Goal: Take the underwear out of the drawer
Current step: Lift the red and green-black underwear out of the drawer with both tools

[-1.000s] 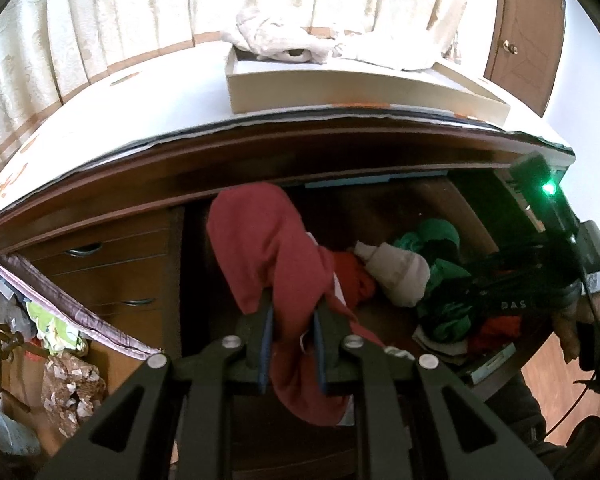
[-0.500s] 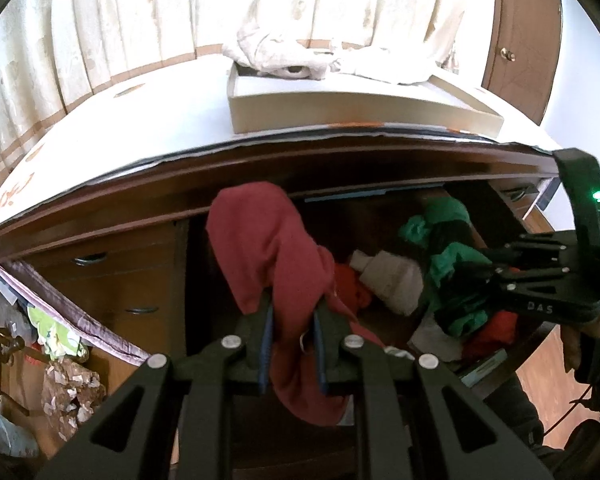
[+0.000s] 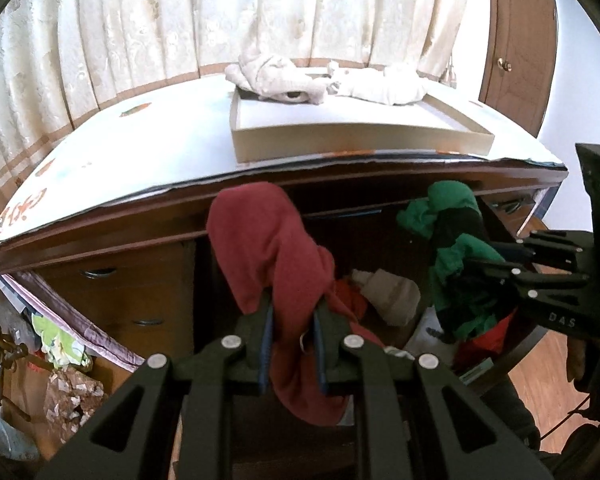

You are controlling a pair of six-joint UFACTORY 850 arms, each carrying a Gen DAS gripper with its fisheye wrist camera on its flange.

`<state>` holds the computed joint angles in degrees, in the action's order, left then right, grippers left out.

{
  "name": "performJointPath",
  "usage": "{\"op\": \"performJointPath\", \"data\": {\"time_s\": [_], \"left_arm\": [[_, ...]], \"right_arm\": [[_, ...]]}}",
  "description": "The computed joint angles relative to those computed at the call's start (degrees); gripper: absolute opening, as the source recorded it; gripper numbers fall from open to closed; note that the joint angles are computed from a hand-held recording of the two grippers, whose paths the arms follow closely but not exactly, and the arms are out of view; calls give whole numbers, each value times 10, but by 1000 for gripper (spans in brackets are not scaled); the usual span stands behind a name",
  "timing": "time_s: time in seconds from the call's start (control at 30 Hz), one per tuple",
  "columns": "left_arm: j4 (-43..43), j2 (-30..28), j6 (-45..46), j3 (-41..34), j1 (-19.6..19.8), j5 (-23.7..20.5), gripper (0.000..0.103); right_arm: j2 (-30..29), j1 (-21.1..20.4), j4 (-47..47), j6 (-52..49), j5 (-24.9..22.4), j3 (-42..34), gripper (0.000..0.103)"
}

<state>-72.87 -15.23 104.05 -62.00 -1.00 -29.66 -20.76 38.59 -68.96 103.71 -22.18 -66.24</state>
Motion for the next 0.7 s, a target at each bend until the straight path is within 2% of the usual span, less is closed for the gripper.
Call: {"op": "performJointPath", "data": {"time_s": [0.23, 0.7], "left_arm": [[-20, 10, 17, 5, 3, -4, 15], [-73, 37, 65, 14, 6, -8, 15]], "right_arm": [[19, 14, -88, 71, -16, 10, 25], [48, 35, -176, 145, -65, 20, 25]]}}
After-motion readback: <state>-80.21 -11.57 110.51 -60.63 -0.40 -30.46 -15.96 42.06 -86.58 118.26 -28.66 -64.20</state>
